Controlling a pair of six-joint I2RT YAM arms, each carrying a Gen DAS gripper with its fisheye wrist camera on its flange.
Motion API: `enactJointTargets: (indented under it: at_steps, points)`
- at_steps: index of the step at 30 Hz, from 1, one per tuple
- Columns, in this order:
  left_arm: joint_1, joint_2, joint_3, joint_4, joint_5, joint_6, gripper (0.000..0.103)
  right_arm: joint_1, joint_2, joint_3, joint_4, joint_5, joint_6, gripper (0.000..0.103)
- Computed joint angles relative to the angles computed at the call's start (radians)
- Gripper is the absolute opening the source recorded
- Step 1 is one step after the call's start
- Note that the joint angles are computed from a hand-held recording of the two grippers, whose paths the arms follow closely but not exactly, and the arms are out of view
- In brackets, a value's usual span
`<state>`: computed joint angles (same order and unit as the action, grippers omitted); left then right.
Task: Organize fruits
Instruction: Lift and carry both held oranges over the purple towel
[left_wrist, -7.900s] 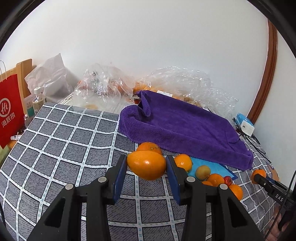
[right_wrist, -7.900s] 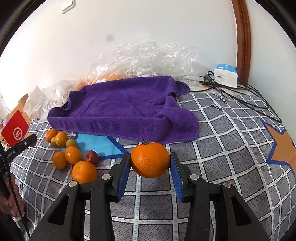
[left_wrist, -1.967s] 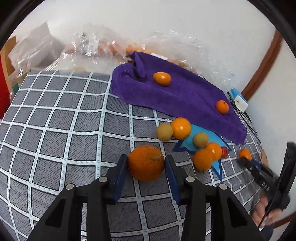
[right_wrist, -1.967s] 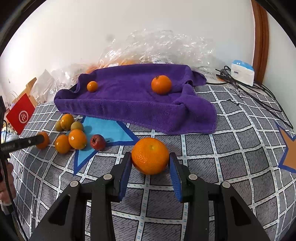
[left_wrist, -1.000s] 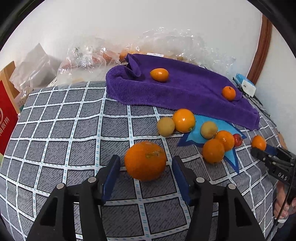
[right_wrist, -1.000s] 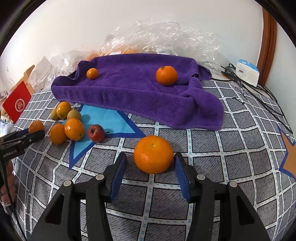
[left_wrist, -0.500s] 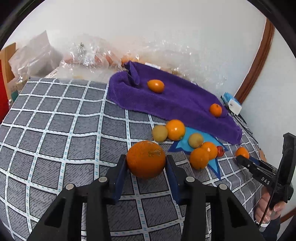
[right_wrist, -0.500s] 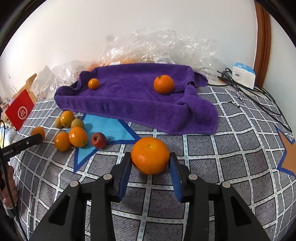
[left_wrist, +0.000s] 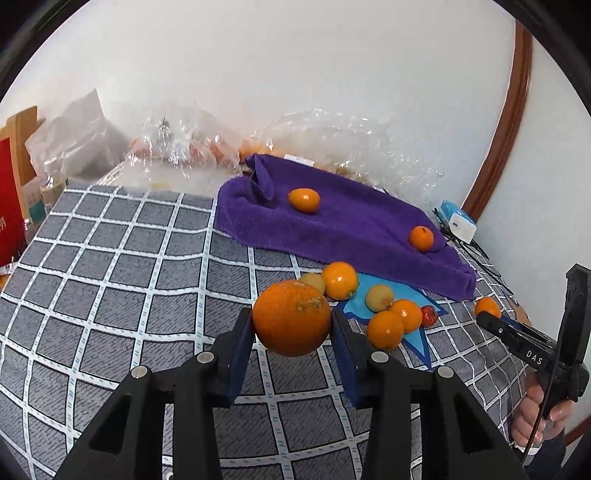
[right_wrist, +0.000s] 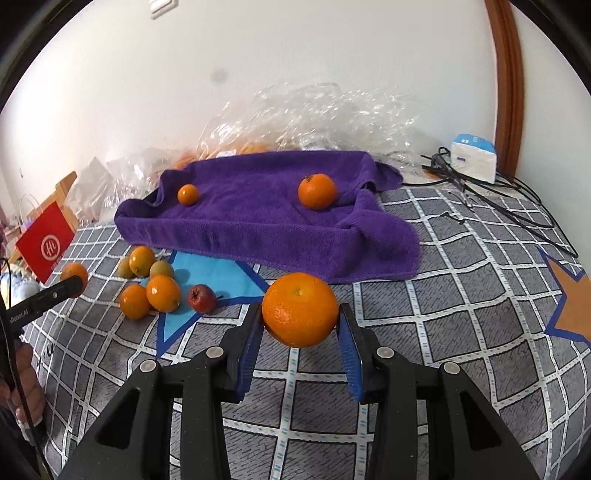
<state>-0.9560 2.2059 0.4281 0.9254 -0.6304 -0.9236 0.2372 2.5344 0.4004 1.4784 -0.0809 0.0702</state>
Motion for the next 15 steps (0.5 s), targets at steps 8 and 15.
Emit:
enactJointTargets:
  at_steps: [8,15]
  points:
    - [0.047,-0.005,-0.054,0.089,0.041,-0.026,0.039,0.002,-0.028,-0.016,0.0,0.043,0.028,0.04]
    - [0.058,-0.158,-0.1,0.004,0.001,-0.025,0.039,0.019,-0.175,-0.054,-0.077,0.082,0.017,0.04]
